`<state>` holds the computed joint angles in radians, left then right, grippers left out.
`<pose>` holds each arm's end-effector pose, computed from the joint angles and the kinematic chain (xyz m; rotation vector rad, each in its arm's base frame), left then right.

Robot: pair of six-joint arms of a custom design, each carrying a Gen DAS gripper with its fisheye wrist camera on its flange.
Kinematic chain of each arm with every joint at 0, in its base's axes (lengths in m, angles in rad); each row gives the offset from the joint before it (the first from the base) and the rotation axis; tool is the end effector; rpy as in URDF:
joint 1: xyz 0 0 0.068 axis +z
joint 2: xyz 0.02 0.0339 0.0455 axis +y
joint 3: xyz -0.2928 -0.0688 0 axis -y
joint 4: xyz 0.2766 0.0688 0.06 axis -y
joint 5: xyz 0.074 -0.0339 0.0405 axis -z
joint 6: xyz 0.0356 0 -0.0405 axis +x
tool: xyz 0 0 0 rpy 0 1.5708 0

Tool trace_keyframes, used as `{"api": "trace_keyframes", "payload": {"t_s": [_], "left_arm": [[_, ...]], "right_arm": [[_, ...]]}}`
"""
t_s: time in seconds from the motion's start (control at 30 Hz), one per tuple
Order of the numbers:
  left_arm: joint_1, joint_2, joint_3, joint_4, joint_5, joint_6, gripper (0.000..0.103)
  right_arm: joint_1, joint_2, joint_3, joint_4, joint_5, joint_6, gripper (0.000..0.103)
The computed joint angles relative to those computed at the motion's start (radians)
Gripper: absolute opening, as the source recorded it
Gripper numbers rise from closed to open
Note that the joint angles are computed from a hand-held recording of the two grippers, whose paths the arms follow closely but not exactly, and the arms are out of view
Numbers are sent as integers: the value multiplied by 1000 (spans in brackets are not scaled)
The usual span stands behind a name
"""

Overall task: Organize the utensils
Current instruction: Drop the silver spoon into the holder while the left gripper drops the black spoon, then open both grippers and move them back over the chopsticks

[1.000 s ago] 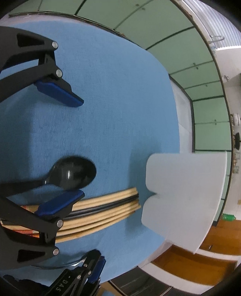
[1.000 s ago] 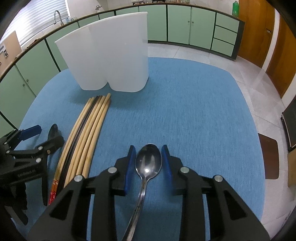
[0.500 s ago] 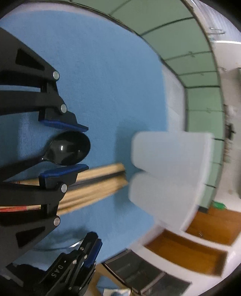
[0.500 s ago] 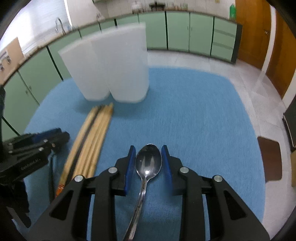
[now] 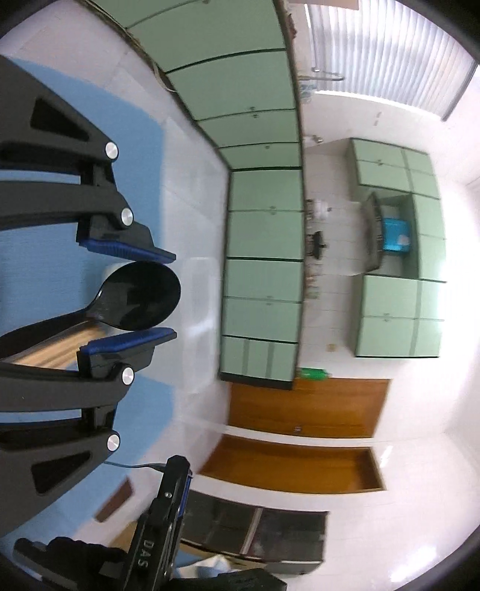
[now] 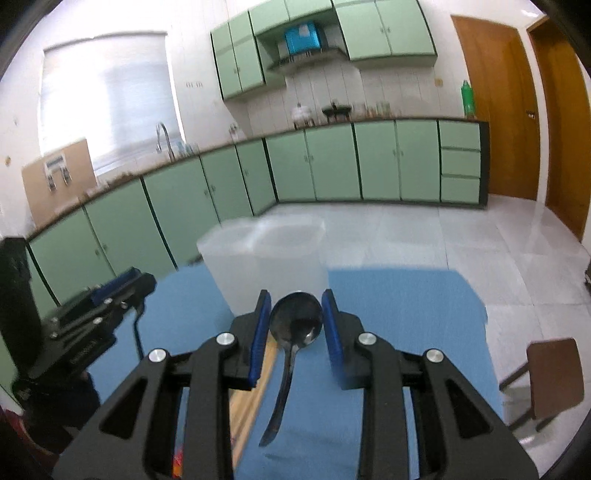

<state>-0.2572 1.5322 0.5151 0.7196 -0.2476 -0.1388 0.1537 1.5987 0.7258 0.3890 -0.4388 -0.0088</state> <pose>0.3010 -0.0701 0.1706 -0.0605 1.8582 -0.0434 0.3395 0.0679 0.1834 -0.4372 2.0004 0.5401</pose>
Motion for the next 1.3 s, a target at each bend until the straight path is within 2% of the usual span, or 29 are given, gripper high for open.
{"api": "trace_keyframes", "payload": {"t_s": [0.07, 0.17, 0.27, 0.4, 0.53, 0.63, 0.7, 0.8, 0.9, 0.97, 1.03, 1.1, 1.17, 1.2, 1.3], "left_arm": [[-16, -14, 38, -1, -30, 18, 35], [6, -3, 135, -19, -20, 40, 35], [34, 60, 266, -34, -19, 58, 35], [59, 174, 419, -65, -26, 78, 35], [68, 285, 501, -78, -43, 87, 35], [74, 357, 559, -122, -52, 70, 35], [75, 362, 548, -135, -44, 45, 35], [88, 363, 533, -149, -20, 9, 36], [88, 331, 487, -127, -15, 3, 41], [88, 292, 454, -137, -11, -5, 43], [83, 239, 411, -145, -13, -9, 46], [79, 187, 371, -161, -15, -15, 51], [64, 115, 317, -205, -25, -33, 58], [57, 84, 297, -240, -30, -41, 59], [22, -25, 189, -310, -39, -71, 67]], "right_arm": [[-5, -4, 48, -12, -19, 11, 27], [-7, 21, 166, -36, -16, 26, 27], [-9, 73, 292, -64, -11, 53, 27], [17, 173, 446, -73, 73, 46, 27], [43, 298, 577, -86, 145, 32, 27], [57, 364, 626, -108, 176, 14, 27], [64, 394, 639, -126, 179, 5, 27], [60, 414, 637, -158, 141, 5, 28], [60, 390, 588, -148, 133, 19, 36], [50, 366, 560, -151, 116, 37, 37], [47, 329, 511, -148, 112, 45, 43], [36, 280, 443, -143, 102, 51, 55], [26, 226, 365, -148, 87, 44, 64], [21, 199, 322, -148, 80, 37, 72], [11, 112, 176, -147, 67, 7, 81]]}}
